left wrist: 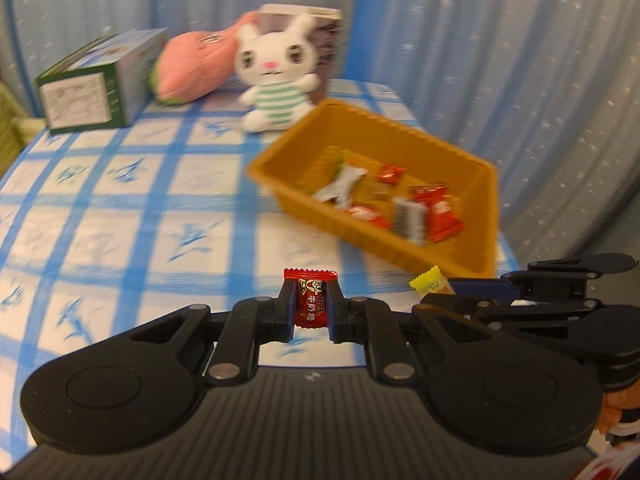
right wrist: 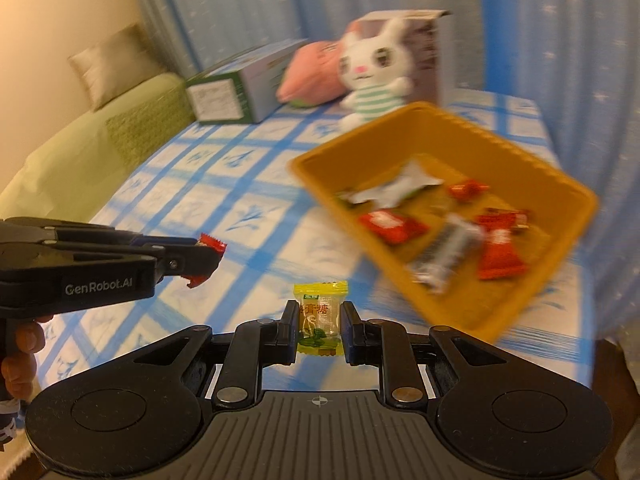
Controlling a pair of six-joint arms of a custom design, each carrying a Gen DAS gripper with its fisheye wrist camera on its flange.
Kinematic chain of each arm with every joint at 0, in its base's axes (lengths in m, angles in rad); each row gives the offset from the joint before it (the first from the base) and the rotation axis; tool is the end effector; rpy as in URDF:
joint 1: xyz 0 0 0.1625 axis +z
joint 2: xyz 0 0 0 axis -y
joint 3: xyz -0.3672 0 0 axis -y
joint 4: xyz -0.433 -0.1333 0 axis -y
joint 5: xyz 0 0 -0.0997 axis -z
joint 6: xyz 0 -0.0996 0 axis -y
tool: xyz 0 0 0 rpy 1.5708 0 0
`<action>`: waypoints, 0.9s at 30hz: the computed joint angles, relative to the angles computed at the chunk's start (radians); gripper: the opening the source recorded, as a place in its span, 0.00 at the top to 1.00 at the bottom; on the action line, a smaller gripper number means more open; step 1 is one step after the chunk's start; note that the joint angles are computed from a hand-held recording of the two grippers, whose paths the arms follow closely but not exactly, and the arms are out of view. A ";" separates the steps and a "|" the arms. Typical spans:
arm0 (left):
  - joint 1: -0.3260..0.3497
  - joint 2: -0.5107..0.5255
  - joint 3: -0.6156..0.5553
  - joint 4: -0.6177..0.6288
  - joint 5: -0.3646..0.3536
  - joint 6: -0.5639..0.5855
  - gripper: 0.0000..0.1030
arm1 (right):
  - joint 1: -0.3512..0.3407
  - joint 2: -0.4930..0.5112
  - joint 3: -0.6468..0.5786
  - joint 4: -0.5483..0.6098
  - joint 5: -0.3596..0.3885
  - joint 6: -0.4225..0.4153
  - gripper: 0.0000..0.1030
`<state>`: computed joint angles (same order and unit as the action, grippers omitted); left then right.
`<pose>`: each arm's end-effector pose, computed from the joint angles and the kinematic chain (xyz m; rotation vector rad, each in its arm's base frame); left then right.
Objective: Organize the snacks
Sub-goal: 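Lift and carry the red and yellow candies over the orange tray with both tools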
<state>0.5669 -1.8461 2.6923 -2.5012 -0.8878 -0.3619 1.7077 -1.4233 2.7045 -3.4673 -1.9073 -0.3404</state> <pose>-0.1419 -0.3228 0.1231 0.7785 2.4641 -0.6640 0.1422 -0.2967 0.0915 0.4860 -2.6008 0.7895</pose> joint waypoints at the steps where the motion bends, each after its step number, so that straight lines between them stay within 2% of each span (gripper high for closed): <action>1: -0.007 0.033 -0.008 -0.025 -0.008 0.006 0.87 | -0.011 -0.031 0.011 0.004 -0.002 -0.003 0.79; 7: -0.022 0.225 -0.069 -0.169 -0.044 0.049 0.87 | -0.076 -0.188 0.055 0.035 -0.008 -0.028 0.79; 12: -0.013 0.368 -0.134 -0.264 -0.053 0.090 0.87 | -0.120 -0.244 0.056 0.043 0.003 -0.053 0.79; 19: 0.015 0.515 -0.220 -0.349 -0.054 0.142 0.87 | -0.159 -0.215 0.015 0.024 0.027 -0.071 0.79; 27: 0.065 0.643 -0.318 -0.410 -0.030 0.216 0.87 | -0.184 -0.112 -0.067 -0.008 0.054 -0.100 0.79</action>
<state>0.6316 -1.2032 2.3740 -2.9107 -0.9174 -0.1455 1.5233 -1.5357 2.6373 -3.4755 -1.8532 -0.4401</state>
